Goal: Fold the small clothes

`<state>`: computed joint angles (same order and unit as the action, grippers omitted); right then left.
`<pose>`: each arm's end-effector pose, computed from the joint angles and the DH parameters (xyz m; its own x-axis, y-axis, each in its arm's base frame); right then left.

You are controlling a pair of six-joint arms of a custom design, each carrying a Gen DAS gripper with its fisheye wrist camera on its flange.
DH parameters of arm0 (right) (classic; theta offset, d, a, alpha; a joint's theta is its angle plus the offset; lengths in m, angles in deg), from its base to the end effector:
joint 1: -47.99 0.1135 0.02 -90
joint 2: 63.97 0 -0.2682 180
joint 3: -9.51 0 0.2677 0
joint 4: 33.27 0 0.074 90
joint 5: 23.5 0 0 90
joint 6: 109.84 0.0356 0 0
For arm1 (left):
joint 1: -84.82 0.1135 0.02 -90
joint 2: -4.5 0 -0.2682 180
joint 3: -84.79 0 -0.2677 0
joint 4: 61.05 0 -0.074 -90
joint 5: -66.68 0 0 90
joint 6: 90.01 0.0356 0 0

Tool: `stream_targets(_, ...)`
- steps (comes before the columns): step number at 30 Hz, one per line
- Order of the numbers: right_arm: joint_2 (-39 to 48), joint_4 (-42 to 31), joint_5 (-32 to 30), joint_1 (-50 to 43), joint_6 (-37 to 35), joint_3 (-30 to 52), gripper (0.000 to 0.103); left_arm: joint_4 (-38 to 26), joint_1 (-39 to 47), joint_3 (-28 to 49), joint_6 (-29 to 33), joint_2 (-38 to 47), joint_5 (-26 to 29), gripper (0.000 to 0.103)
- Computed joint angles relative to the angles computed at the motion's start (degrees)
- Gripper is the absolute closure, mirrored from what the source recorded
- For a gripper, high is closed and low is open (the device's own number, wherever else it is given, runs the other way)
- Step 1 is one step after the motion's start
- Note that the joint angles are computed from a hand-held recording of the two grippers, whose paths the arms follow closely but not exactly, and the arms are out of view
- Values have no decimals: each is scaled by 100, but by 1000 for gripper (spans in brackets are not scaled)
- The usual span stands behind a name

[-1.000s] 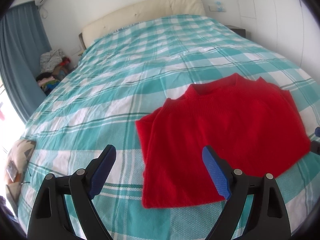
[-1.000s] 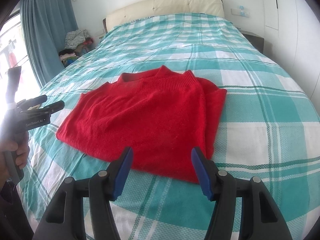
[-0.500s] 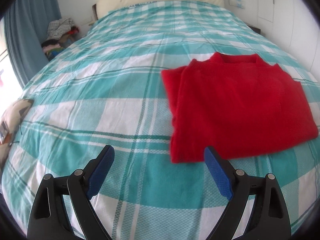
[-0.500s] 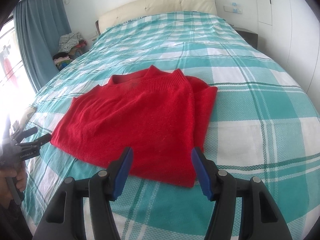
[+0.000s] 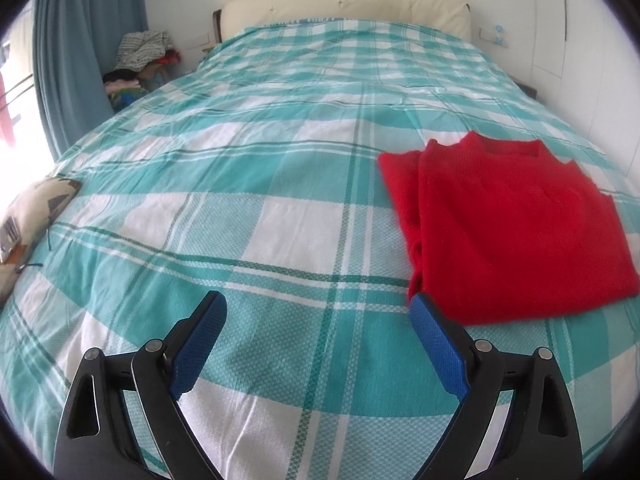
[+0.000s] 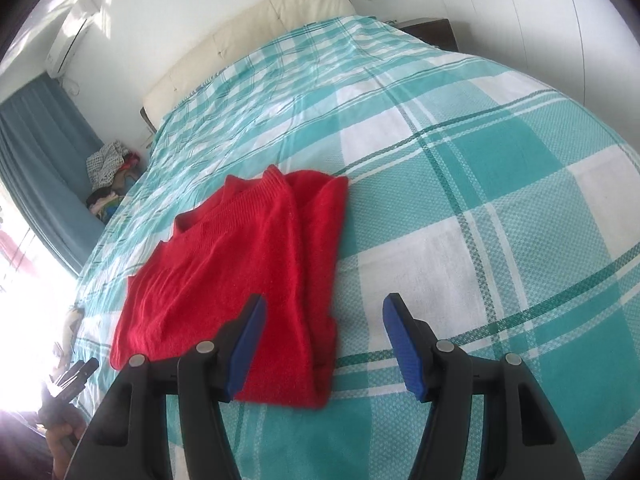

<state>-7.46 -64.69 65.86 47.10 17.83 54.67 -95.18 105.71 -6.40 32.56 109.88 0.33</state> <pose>0.2149 -0.0029 0.2101 -0.5330 0.6194 -0.5764 0.4207 0.7851 0.4546 0.3930 0.1347 0.2133 -0.6573 0.2769 -0.7009 0.3140 0.9461 0.0794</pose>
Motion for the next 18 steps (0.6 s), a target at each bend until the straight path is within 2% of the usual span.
stream_targets(6,1145,1070,-1180,-796,-215,120,43,649,-207,-404,222,-219,-185,9)
stream_targets(10,1757,1272,-1738,-992,-182,431,43,347,-172,-179,210,-150,-10,9)
stream_targets(13,2231,1095,-1997,-932,-236,846,46,-53,-98,160,127,8,152,9)
stream_targets(16,2629,546,-1659,-735,-376,1340,70,-343,-37,463,2,175,213,9)
stream_targets(17,2682,366,-1495,-674,-371,1443,89,-389,-14,544,-45,224,213,9)
stream_targets(18,2689,286,-1404,-632,-324,1500,91,-419,11,607,-99,265,203,9)
